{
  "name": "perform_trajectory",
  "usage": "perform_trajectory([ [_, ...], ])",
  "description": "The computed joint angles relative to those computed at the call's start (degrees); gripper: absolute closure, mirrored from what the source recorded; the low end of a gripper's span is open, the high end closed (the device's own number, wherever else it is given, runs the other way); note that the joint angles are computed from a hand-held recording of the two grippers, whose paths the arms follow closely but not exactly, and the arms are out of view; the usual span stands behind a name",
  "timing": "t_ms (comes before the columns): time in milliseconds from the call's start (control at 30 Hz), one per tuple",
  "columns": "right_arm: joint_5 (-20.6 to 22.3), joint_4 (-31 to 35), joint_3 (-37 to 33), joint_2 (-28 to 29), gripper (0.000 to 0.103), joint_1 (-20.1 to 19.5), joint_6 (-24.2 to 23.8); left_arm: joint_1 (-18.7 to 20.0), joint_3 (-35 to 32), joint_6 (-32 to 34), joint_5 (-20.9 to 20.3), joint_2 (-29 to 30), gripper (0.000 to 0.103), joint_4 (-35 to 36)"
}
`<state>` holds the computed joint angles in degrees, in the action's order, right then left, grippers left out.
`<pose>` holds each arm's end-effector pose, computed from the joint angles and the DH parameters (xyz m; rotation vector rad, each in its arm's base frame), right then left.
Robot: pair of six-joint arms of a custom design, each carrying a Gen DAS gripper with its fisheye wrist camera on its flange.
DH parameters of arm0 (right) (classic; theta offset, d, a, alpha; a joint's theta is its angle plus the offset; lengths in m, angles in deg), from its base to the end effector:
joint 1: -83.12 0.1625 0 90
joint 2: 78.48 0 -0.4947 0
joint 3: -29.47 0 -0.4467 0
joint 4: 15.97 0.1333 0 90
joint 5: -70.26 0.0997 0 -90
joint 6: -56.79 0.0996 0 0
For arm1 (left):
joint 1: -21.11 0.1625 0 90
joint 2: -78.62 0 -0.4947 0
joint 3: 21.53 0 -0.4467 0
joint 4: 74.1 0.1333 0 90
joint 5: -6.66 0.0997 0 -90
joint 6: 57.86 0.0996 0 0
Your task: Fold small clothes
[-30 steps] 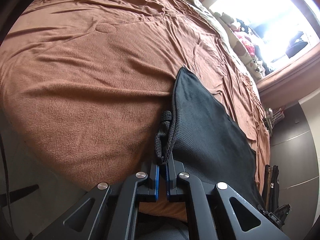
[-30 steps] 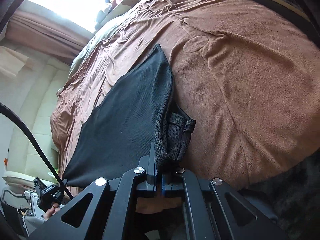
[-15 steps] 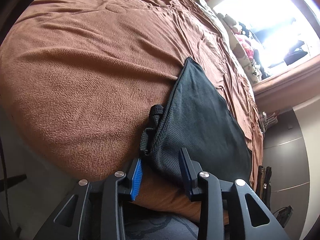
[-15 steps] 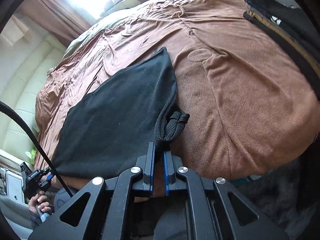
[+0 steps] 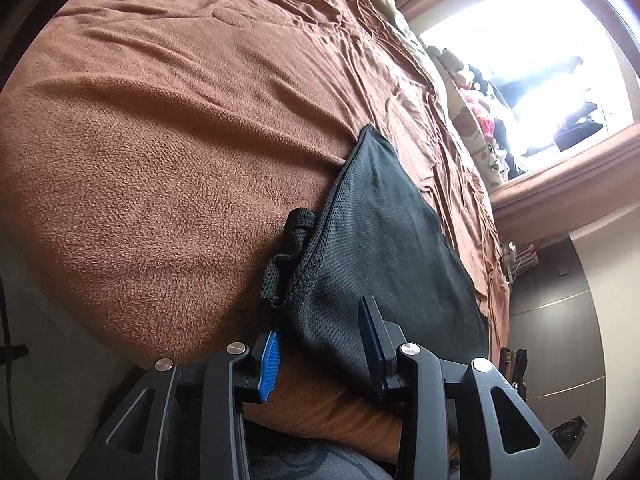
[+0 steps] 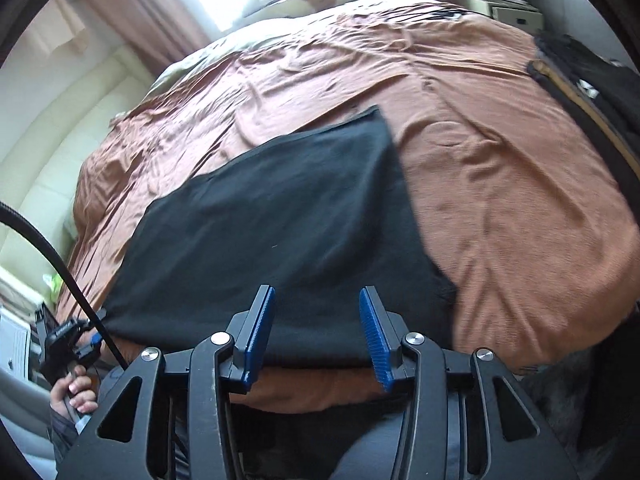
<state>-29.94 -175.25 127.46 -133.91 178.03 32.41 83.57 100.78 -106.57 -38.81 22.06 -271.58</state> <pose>0.1788 -0.7302 0.2250 0.6563 -2.7484 0.6186 -0.0870 -0.6062 0.1814 -0.8745 2.4756 -1.4336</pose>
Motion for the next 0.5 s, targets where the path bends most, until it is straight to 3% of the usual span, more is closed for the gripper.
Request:
perform_trajectory([
  [500,1.8,9.9,-6.2,9.2,0.089,3.9,-6.3,-0.7,-0.3,-2.1,3.2,1.0,0.07,0.7],
])
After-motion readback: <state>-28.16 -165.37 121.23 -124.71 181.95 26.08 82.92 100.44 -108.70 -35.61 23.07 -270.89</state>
